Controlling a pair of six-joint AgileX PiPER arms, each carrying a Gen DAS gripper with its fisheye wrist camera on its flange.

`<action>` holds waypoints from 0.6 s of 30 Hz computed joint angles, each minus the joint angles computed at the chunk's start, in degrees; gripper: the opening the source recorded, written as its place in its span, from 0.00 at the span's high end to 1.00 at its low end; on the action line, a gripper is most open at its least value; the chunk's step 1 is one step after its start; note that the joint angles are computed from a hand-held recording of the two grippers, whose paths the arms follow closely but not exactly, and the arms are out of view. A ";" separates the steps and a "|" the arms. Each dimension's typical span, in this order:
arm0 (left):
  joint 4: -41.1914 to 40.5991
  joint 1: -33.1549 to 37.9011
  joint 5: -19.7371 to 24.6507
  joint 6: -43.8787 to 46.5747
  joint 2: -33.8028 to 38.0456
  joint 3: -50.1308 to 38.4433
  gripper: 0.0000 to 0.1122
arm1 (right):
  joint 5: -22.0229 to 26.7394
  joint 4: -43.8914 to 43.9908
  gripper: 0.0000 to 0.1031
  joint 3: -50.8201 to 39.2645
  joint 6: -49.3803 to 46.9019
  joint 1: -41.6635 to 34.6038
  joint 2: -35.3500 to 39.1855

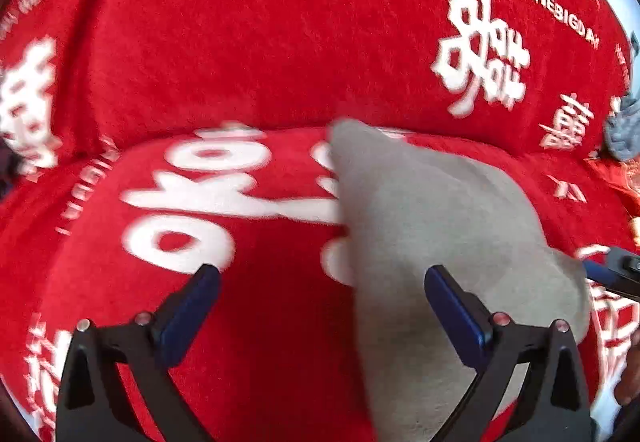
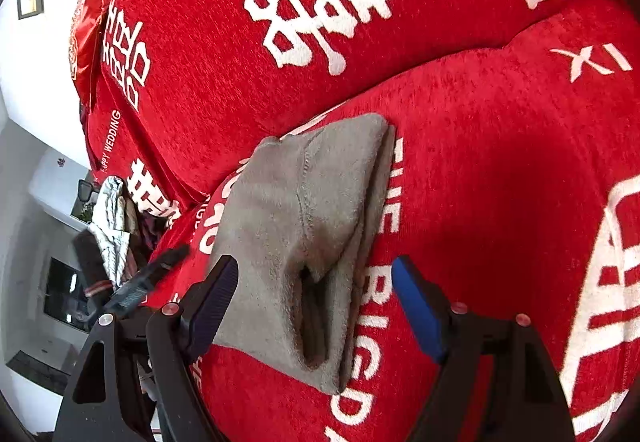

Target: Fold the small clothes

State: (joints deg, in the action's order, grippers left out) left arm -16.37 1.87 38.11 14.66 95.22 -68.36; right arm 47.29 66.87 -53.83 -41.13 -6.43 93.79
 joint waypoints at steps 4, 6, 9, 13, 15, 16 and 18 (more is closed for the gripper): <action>-10.72 2.80 8.60 5.18 10.04 -9.18 0.09 | 2.02 1.30 0.21 -3.84 0.41 0.07 4.75; -12.02 2.81 12.00 5.27 14.95 -14.11 0.09 | 3.21 2.00 0.21 -5.91 0.38 0.27 7.51; -15.19 3.38 18.78 4.52 22.81 -22.43 0.09 | 4.31 2.78 0.21 -9.48 1.12 1.44 12.03; -18.19 2.46 27.54 3.24 32.42 -32.24 0.09 | 4.61 4.27 0.21 -13.29 2.71 3.13 18.69; -19.46 2.45 27.07 3.76 32.93 -32.51 0.09 | 4.50 8.23 0.21 -12.25 -0.06 3.23 19.02; -19.51 2.13 26.07 3.97 32.98 -32.18 0.13 | 4.34 7.63 0.22 -12.71 0.18 3.88 19.12; -18.73 0.74 23.92 5.54 30.62 -29.55 0.28 | 2.91 2.28 0.41 -14.91 3.26 6.63 18.91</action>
State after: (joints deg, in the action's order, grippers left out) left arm -35.10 2.62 62.03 20.20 125.83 -97.91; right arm 50.20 69.15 -68.73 -37.87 0.20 112.71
